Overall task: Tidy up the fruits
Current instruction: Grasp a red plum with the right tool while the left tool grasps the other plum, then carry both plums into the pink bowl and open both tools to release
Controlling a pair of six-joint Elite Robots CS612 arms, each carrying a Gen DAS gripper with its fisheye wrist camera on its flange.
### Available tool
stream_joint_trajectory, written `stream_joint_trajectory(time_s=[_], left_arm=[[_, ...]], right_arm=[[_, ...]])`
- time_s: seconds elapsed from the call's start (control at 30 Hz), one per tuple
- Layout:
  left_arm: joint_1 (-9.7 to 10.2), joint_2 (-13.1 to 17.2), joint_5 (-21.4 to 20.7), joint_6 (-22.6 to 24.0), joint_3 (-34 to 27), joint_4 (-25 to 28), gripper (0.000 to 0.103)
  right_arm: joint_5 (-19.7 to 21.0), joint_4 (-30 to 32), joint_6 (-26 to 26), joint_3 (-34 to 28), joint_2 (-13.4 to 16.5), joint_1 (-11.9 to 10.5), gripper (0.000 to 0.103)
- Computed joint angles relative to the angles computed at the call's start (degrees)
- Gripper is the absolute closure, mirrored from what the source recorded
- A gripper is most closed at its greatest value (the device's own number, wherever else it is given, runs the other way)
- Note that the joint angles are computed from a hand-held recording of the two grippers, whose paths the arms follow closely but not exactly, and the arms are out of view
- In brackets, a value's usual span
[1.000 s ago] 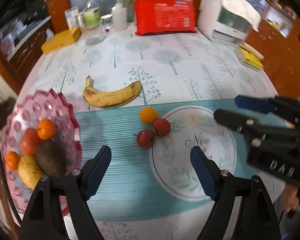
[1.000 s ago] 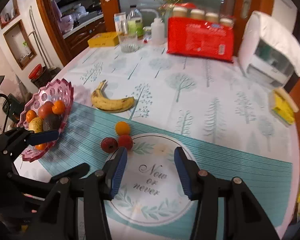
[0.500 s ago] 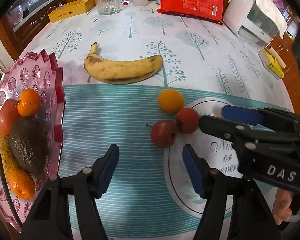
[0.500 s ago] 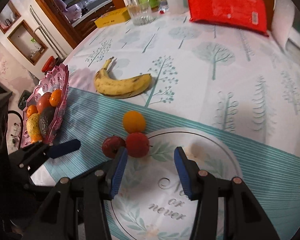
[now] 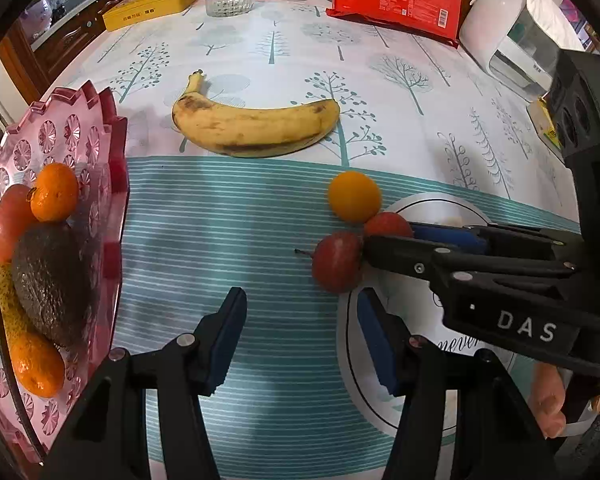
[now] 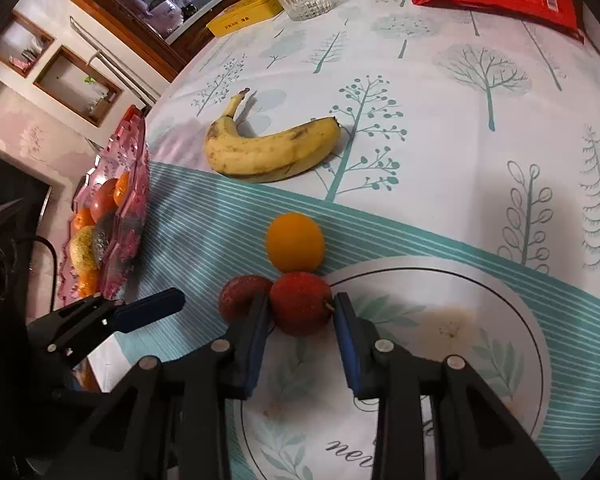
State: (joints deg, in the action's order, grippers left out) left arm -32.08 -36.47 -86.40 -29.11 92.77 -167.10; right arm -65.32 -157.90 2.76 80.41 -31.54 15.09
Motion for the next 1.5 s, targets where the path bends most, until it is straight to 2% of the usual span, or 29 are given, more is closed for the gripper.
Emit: stream_joint_trajectory(time_s=[0.33,0.47,0.73,0.8,0.93,1.03,1.27,1.5], left_arm=[[0.16,0.98,-1.5,-0.37,-1.68,0.11,0.047],[0.34,1.5,-2.52,-1.03,-2.5,0.67,0.055],[0.38,2.28,-3.57,-1.96,-3.72,1.02,0.057],[0.36,2.51,-3.75,-1.82,-4.22,1.51,0.065],[0.22,2.94,-3.84,-1.66,-4.87,1.82,0.072],[0.07,3.06,-3.57,-1.06,-5.09,1.68,0.073],[-0.26,1.83,-2.68,1.27,-3.69,0.93,0.073],[-0.54,-1.52,-1.31,3.38,0.28,-1.03,0.073]], right_arm=[[-3.66,-3.48,1.19,3.25,-1.62,-0.78,0.07],[-5.02,-5.39,2.52,4.74,-2.23,-1.1,0.07],[-7.82,-8.17,3.7,6.63,-3.14,-0.99,0.07],[-8.92,-8.47,3.33,6.81,-3.23,-0.8,0.07],[-10.11,-8.27,3.0,6.92,-3.32,-0.56,0.07],[-10.6,-8.23,2.95,7.03,-3.41,-0.41,0.07],[-11.52,-8.72,3.01,7.7,-4.02,0.04,0.07],[-12.69,-10.59,3.48,9.52,-5.8,1.02,0.07]])
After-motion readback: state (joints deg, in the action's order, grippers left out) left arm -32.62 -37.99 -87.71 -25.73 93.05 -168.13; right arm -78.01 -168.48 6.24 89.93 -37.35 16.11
